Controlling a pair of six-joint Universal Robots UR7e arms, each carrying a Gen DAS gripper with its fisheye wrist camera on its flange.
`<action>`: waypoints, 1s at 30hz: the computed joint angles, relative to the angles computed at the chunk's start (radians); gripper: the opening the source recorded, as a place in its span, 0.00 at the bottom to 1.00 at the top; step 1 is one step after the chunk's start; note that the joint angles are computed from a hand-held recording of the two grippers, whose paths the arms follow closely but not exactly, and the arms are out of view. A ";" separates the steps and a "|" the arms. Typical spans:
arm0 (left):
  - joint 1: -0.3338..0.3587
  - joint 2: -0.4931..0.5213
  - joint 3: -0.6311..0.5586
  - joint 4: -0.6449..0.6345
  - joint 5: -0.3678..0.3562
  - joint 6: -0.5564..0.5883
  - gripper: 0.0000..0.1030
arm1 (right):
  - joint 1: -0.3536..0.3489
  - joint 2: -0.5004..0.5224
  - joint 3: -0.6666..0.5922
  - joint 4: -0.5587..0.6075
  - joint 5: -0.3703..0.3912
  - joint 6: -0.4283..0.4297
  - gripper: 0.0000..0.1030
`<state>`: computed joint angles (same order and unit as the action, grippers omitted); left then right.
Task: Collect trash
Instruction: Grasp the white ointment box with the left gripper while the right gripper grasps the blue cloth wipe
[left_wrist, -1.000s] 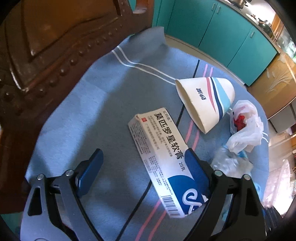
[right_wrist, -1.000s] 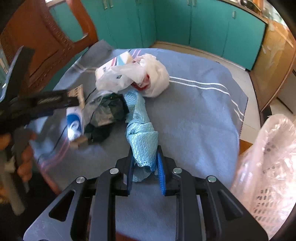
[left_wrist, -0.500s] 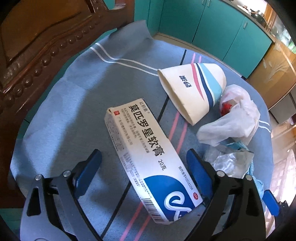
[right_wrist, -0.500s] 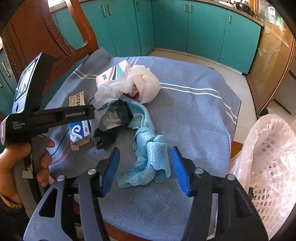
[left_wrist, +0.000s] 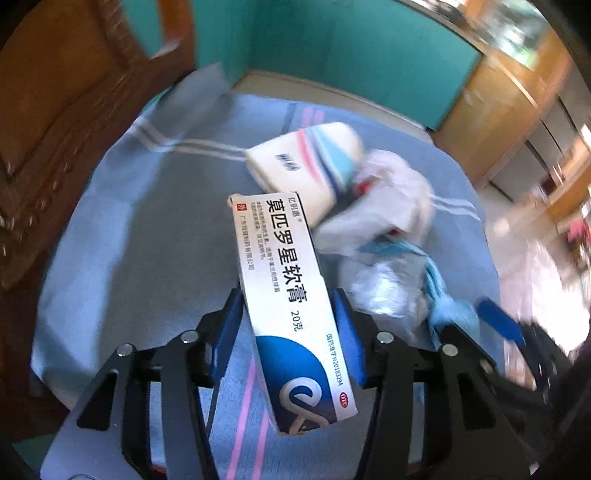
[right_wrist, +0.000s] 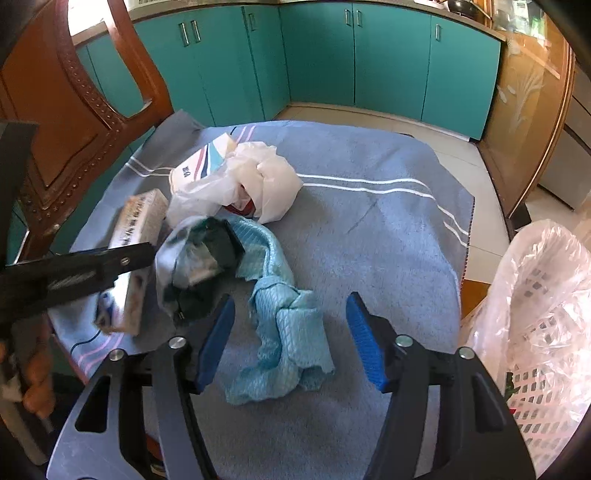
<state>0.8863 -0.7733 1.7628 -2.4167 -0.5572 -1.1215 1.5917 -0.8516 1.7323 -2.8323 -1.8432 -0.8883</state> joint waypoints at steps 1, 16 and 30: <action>-0.005 0.003 0.002 -0.017 -0.012 0.035 0.50 | 0.001 0.007 -0.002 -0.004 -0.008 0.001 0.61; 0.040 -0.037 0.024 0.046 -0.074 -0.044 0.77 | 0.021 0.074 0.008 -0.116 -0.081 -0.062 0.56; -0.021 -0.034 0.042 0.092 0.007 -0.074 0.45 | 0.011 0.040 0.009 -0.082 -0.022 -0.017 0.35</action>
